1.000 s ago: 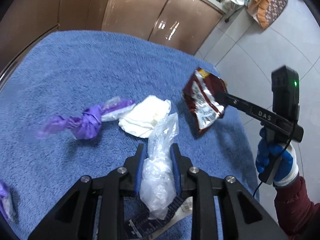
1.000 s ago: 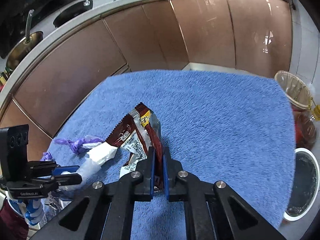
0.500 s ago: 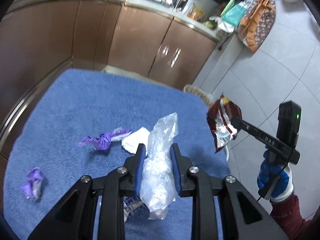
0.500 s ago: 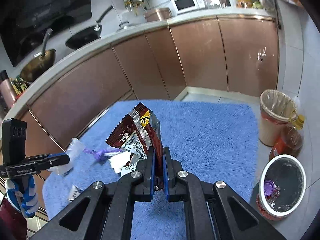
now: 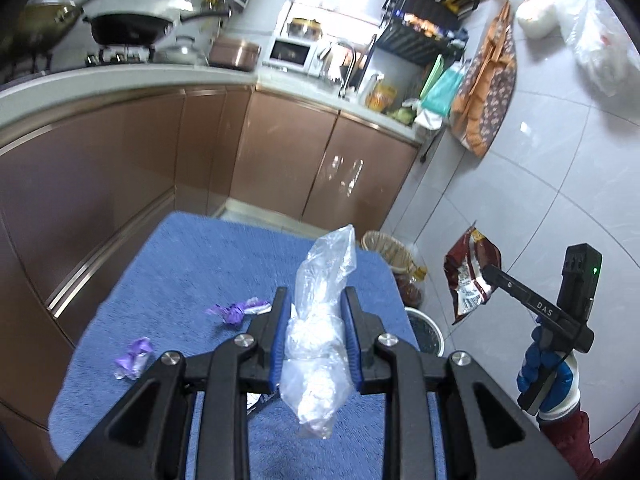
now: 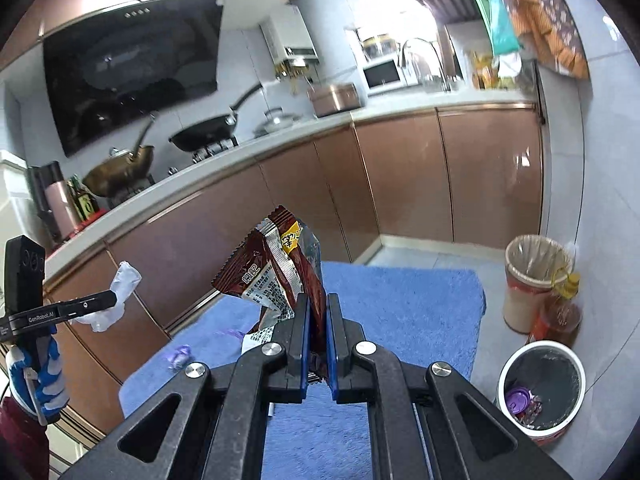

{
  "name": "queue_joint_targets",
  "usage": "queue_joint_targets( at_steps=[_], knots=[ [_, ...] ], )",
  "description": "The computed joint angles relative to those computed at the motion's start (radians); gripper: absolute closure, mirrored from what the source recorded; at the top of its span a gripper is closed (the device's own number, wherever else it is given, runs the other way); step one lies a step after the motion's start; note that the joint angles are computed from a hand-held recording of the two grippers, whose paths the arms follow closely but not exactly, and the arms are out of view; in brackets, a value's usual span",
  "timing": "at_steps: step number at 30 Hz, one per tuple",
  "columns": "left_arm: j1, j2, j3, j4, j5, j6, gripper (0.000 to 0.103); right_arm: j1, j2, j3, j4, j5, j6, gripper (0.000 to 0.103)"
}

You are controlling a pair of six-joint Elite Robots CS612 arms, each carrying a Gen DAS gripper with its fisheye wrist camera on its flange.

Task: Collect trash
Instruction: 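Carry the plastic bag and red snack bag over the white bin and open both grippers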

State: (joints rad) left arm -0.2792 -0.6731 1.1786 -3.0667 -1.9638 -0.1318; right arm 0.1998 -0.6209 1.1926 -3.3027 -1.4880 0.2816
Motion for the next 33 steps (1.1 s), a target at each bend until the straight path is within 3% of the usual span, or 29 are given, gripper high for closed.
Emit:
queue_joint_targets(
  at_steps=[7,16,24,33],
  knots=[
    [0.008,-0.063,0.096,-0.113,0.016,-0.025,0.079,0.018,-0.043,0.062,-0.088,-0.023,-0.029,0.096],
    [0.01,-0.06,0.086,-0.132,-0.017,-0.036,0.079,0.028,-0.074,0.096,-0.139,-0.049,-0.062,0.096],
    [-0.03,0.018,-0.054,0.021,-0.056,-0.007,0.079,0.003,-0.056,0.1,-0.124,-0.065,-0.034,0.096],
    [-0.117,0.202,-0.389,0.335,-0.127,0.08,0.079,-0.067,-0.031,0.123,-0.07,-0.131,0.077,0.096]
  ],
)
